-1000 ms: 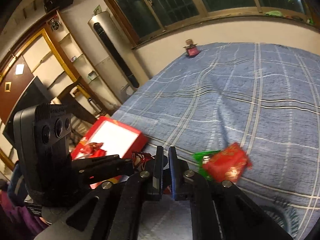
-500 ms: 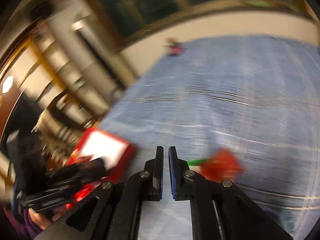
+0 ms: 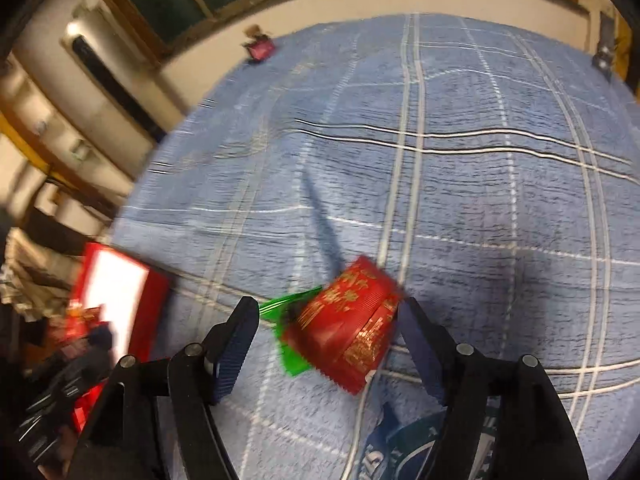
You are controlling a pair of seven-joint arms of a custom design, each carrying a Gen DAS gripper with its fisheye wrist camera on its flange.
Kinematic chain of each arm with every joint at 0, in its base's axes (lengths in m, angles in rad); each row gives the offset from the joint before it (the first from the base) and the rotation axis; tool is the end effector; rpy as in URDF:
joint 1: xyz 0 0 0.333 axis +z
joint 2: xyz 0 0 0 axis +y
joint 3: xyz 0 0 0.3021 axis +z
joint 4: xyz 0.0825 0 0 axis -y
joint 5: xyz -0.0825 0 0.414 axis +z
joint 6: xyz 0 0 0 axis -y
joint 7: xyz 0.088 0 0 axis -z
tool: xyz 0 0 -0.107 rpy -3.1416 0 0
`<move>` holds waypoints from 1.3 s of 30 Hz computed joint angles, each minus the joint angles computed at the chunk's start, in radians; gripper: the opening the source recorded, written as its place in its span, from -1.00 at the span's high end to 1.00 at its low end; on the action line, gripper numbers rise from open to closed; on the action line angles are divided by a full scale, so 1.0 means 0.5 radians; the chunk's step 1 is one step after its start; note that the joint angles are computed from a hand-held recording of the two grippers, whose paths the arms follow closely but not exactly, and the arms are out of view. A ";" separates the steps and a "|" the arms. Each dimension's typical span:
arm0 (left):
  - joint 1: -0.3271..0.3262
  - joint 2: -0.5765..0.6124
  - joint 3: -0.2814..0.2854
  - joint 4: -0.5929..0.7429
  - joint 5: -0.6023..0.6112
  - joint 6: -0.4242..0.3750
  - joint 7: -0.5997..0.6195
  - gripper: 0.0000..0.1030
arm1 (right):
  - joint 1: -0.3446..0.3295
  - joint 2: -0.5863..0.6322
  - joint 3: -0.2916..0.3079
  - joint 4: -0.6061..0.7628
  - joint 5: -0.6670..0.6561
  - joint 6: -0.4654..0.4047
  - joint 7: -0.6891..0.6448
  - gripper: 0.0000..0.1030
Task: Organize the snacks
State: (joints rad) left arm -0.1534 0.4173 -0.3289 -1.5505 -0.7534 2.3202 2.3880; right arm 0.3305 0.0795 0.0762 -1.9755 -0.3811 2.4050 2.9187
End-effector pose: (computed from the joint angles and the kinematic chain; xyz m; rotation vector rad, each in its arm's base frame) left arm 0.6571 -0.3203 0.4417 1.0087 -2.5451 1.1815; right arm 0.5805 0.2464 0.4381 -1.1537 2.4926 -0.3679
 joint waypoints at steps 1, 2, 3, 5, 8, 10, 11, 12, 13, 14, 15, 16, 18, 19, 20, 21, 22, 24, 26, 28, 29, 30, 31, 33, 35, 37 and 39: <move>0.006 0.000 -0.002 0.005 -0.007 -0.012 0.004 0.49 | 0.005 0.018 -0.001 0.012 -0.020 -0.032 0.035 -0.44; 0.014 -0.007 -0.005 -0.002 -0.018 -0.018 0.015 0.49 | 0.008 0.012 -0.004 -0.012 -0.044 0.001 0.075 -0.39; 0.021 -0.017 -0.006 -0.013 -0.030 -0.020 0.030 0.49 | 0.004 -0.019 -0.012 -0.086 -0.075 0.120 0.148 -0.32; 0.032 -0.028 -0.007 -0.020 -0.053 -0.034 0.055 0.49 | -0.004 -0.056 -0.014 -0.163 -0.105 0.232 0.229 -0.07; 0.046 -0.042 -0.002 -0.025 -0.079 -0.059 0.080 0.49 | -0.019 -0.145 -0.010 -0.269 -0.168 0.328 0.327 0.11; 0.055 -0.051 -0.001 -0.029 -0.107 -0.067 0.097 0.49 | -0.031 -0.196 0.000 -0.304 -0.208 0.342 0.364 0.18; 0.065 -0.058 -0.002 -0.032 -0.130 -0.077 0.110 0.49 | -0.038 -0.223 0.006 -0.328 -0.234 0.384 0.398 0.18; 0.068 -0.066 0.001 -0.035 -0.140 -0.079 0.117 0.49 | -0.046 -0.232 0.010 -0.334 -0.249 0.421 0.421 0.18; 0.071 -0.078 0.005 -0.045 -0.152 -0.071 0.125 0.49 | -0.051 -0.256 0.017 -0.348 -0.265 0.462 0.435 0.18; 0.073 -0.083 0.009 -0.048 -0.161 -0.066 0.131 0.49 | -0.056 -0.260 0.022 -0.341 -0.270 0.497 0.430 0.18; 0.079 -0.095 0.013 -0.056 -0.174 -0.062 0.138 0.49 | -0.061 -0.255 0.028 -0.336 -0.289 0.547 0.447 0.18; 0.085 -0.105 0.017 -0.062 -0.186 -0.064 0.145 0.49 | -0.063 -0.256 0.032 -0.335 -0.295 0.612 0.450 0.18; 0.101 -0.139 0.028 -0.090 -0.219 -0.048 0.163 0.49 | -0.058 -0.221 0.043 -0.291 -0.294 0.724 0.423 0.18; 0.101 -0.149 0.033 -0.098 -0.227 -0.035 0.166 0.49 | -0.053 -0.200 0.047 -0.260 -0.296 0.751 0.412 0.18; 0.108 -0.162 0.042 -0.109 -0.235 -0.025 0.172 0.49 | -0.044 -0.156 0.051 -0.205 -0.281 0.793 0.371 0.18; 0.114 -0.172 0.052 -0.116 -0.238 -0.022 0.170 0.49 | -0.032 -0.113 0.053 -0.150 -0.272 0.821 0.338 0.18; 0.120 -0.176 0.061 -0.116 -0.241 -0.020 0.166 0.49 | -0.013 -0.058 0.057 -0.076 -0.275 0.847 0.308 0.18; 0.137 -0.193 0.078 -0.128 -0.251 -0.003 0.165 0.49 | 0.032 0.032 0.056 0.047 -0.270 0.874 0.266 0.18; 0.158 -0.212 0.095 -0.142 -0.266 0.021 0.168 0.49 | 0.074 0.112 0.049 0.155 -0.243 0.908 0.203 0.18; 0.183 -0.235 0.109 -0.161 -0.291 0.047 0.187 0.49 | 0.111 0.234 0.056 0.317 -0.175 0.900 0.083 0.18; 0.194 -0.245 0.117 -0.170 -0.302 0.065 0.194 0.49 | 0.132 0.287 0.052 0.388 -0.147 0.895 0.036 0.18; 0.201 -0.244 0.125 -0.166 -0.306 0.077 0.195 0.49 | 0.152 0.351 0.047 0.465 -0.120 0.896 -0.006 0.18; 0.211 -0.244 0.132 -0.166 -0.309 0.086 0.194 0.49 | 0.175 0.413 0.047 0.544 -0.089 0.886 -0.050 0.18; 0.224 -0.245 0.148 -0.172 -0.296 0.120 0.187 0.49 | 0.214 0.524 0.055 0.687 -0.011 0.851 -0.157 0.18; 0.238 -0.241 0.163 -0.180 -0.278 0.153 0.174 0.49 | 0.257 0.640 0.051 0.841 0.042 0.782 -0.244 0.18; 0.257 -0.234 0.171 -0.188 -0.266 0.160 0.162 0.49 | 0.277 0.720 0.064 0.928 0.120 0.762 -0.328 0.18; 0.269 -0.228 0.181 -0.201 -0.241 0.194 0.150 0.49 | 0.317 0.833 0.061 1.071 0.174 0.695 -0.389 0.18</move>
State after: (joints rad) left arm -0.0190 0.3035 -0.2382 -1.6508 -0.8740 2.4172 2.4630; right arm 0.4887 0.4962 0.1069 -1.4398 -0.2942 2.7526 2.7239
